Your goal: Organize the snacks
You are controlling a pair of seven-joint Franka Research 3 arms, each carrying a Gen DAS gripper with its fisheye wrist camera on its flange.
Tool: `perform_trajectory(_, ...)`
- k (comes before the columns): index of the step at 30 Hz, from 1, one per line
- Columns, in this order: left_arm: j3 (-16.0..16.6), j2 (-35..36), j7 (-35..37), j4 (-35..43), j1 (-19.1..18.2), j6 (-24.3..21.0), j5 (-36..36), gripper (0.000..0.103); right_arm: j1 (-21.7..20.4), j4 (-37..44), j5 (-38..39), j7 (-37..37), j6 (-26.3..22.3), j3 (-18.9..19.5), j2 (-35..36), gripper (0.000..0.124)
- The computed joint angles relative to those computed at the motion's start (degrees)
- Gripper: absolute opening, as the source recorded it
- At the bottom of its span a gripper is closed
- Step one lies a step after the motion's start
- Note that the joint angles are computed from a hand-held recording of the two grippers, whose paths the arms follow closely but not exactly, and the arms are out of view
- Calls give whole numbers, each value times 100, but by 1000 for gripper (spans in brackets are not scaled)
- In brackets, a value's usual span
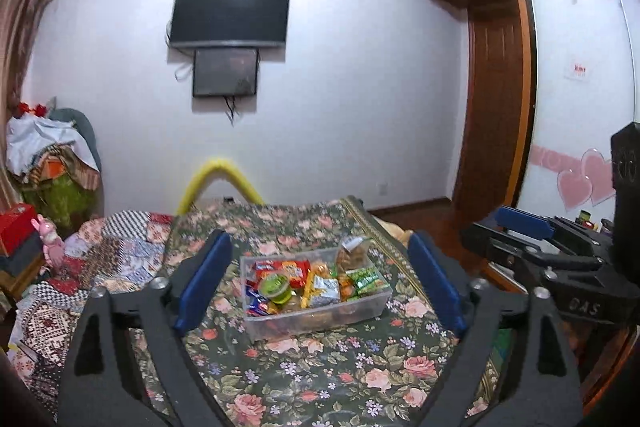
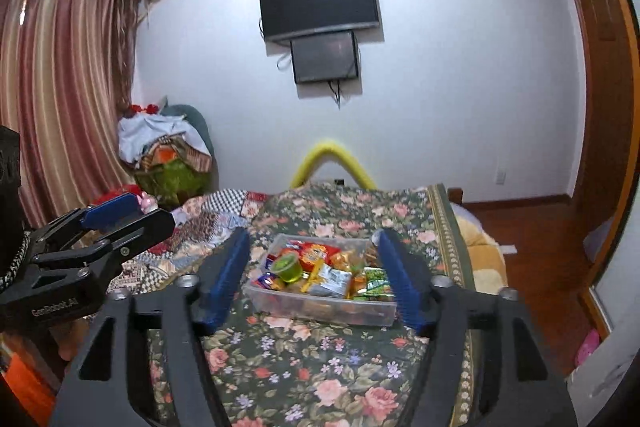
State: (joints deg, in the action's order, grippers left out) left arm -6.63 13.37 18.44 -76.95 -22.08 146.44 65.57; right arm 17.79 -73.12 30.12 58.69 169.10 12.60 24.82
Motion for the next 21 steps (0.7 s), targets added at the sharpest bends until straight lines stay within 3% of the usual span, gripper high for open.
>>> perform_trajectory(5, -46, -251, -375, -274, -66, -164, 469, 103, -22, -436, 140, -168, 429, 125, -263, 87)
perform_trajectory(10, -161, -392, -518, -452, 1, -268, 546, 103, 68, -402, 61, 73, 593, 28, -175, 103)
perform_trajectory(14, -237, -410, -524, -489, 28, -383, 591, 103, -134, -615, 254, -73, 687, 275, -326, 103)
perform_trajectory(21, -292, -476, -663, -609, 59, -431, 640, 103, -82, -885, 203, -93, 848, 221, -474, 103)
